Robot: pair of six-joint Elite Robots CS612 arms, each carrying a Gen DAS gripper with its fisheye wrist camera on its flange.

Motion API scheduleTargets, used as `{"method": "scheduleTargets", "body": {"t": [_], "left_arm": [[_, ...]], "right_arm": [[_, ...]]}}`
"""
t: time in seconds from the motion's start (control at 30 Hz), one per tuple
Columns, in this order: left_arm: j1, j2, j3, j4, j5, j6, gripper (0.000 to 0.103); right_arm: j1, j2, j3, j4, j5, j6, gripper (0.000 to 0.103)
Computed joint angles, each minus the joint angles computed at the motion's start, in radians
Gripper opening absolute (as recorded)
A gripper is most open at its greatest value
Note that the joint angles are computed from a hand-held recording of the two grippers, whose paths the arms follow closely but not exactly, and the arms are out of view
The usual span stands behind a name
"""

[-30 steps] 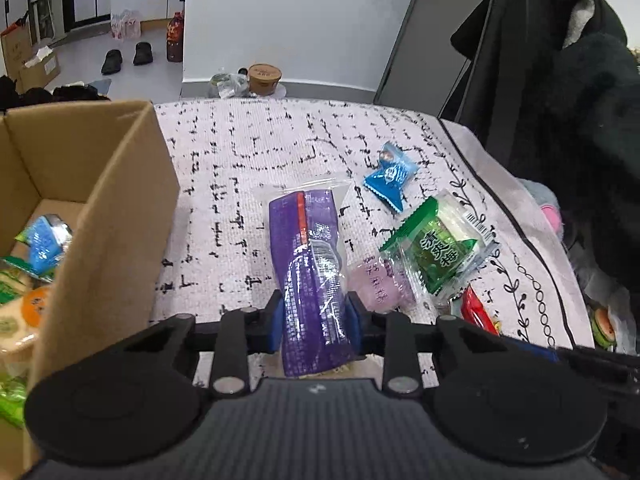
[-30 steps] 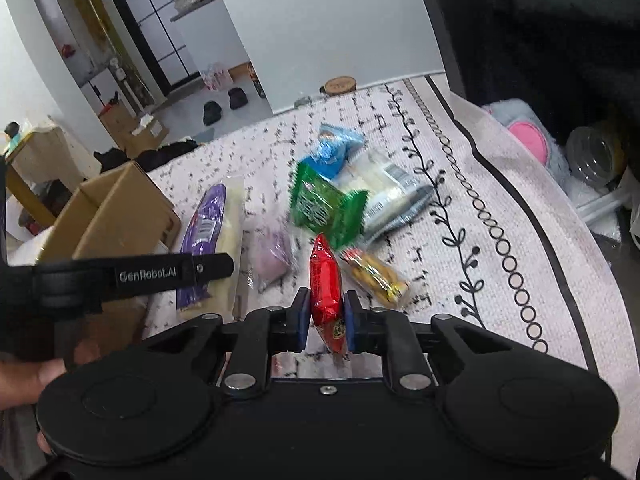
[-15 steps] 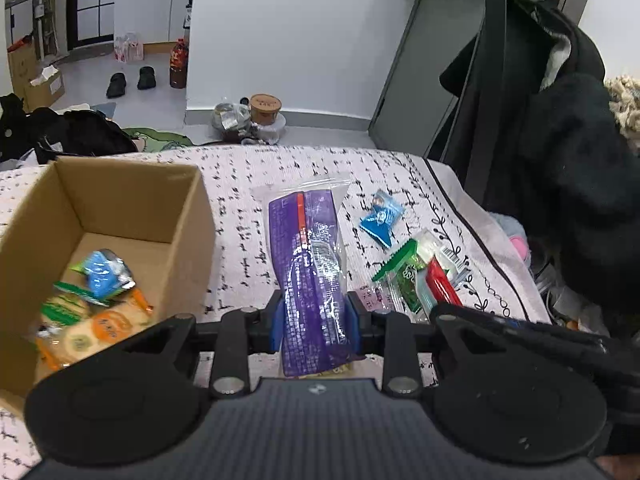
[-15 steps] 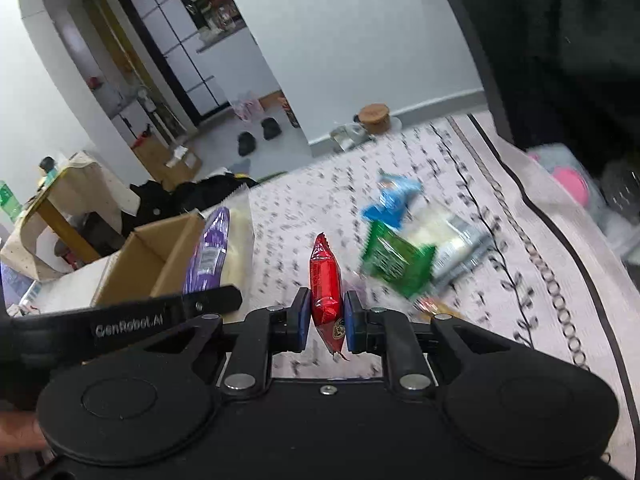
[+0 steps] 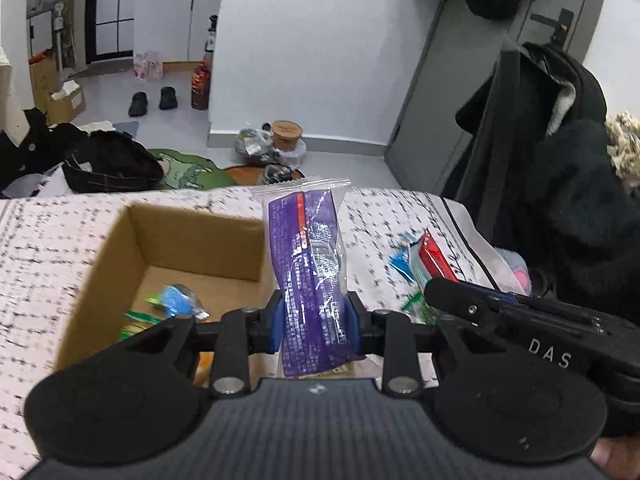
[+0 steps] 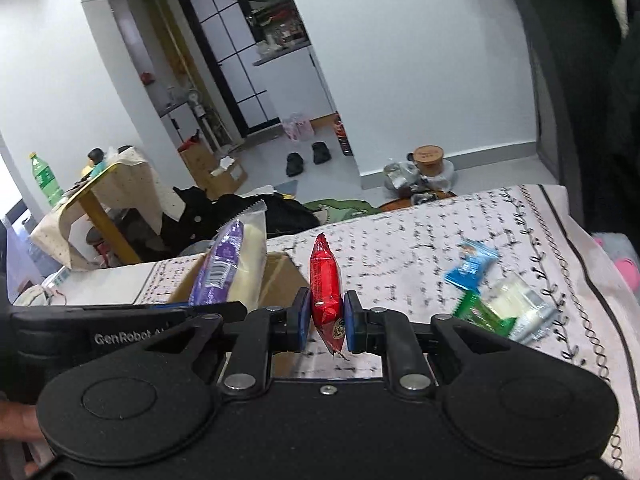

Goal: Organize snacks
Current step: 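Carry the purple bar and red candy over the box and open both grippers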

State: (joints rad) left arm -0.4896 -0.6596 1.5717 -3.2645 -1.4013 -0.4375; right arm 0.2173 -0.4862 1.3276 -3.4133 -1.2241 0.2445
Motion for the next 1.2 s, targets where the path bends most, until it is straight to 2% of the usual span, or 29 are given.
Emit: {"method": "scheduleTargets", "body": {"t": [0.3,0.7,0.97,1.07,1.2], "left_arm": [[0.027,-0.026,0.036,-0.014,0.032,0.008,0.030],[0.068,-0.034,0.056,0.022,0.023,0.000,0.030],[0.083,-0.032,0.054,0.071,0.013,-0.006,0.031],[0.082,-0.035,0.067,0.041,0.044,0.000,0.033],[0.091,-0.045,0.078,0.052,0.038,-0.020,0.035]], "right_arm": [[0.019,0.008,-0.040,0.025,0.009,-0.050,0.017],[0.042,0.020,-0.090,0.081,0.031,-0.079,0.017],[0.062,0.036,-0.123,0.142,0.075,-0.103,0.017],[0.065,0.037,-0.130,0.183,0.105,-0.117,0.018],[0.073,0.035,-0.131,0.238,0.115,-0.155,0.019]]}}
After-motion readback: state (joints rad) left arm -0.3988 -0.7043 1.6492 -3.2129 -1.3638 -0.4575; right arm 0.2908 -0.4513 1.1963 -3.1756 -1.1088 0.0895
